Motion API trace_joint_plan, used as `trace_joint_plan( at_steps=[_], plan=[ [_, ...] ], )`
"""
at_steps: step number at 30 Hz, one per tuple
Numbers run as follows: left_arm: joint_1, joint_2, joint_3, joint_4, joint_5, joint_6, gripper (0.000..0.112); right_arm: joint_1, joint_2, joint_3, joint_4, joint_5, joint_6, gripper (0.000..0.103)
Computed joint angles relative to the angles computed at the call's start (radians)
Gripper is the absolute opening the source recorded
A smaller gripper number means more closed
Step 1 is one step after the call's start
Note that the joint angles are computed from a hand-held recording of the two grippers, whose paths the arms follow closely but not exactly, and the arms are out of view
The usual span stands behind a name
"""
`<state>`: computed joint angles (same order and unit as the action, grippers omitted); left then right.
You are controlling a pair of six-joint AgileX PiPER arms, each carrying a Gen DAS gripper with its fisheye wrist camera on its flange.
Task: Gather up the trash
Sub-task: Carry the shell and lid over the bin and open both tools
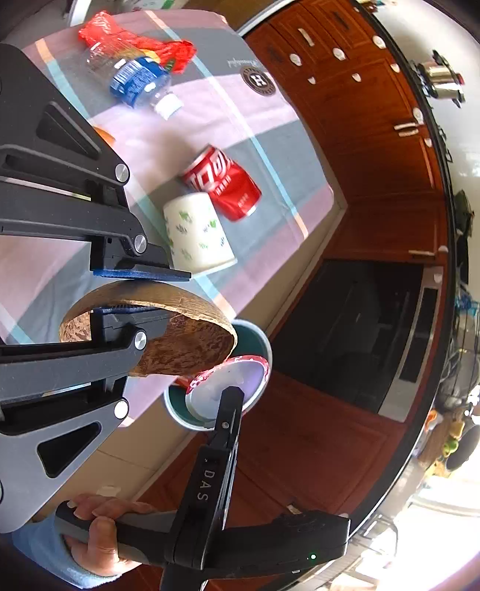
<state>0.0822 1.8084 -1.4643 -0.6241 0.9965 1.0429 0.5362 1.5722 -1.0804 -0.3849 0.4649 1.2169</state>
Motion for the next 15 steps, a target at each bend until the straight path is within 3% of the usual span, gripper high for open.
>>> trace_joint_plan(
  at_steps=[7, 15],
  plan=[
    [-0.224, 0.074, -0.043, 0.112, -0.093, -0.151, 0.011, -0.173, -0.139, 0.243, 0.066, -0.108, -0.051, 0.005],
    [-0.39, 0.21, -0.164, 0.243, -0.136, -0.323, 0.011, -0.343, -0.126, 0.364, 0.377, -0.224, -0.374, 0.005]
  ],
)
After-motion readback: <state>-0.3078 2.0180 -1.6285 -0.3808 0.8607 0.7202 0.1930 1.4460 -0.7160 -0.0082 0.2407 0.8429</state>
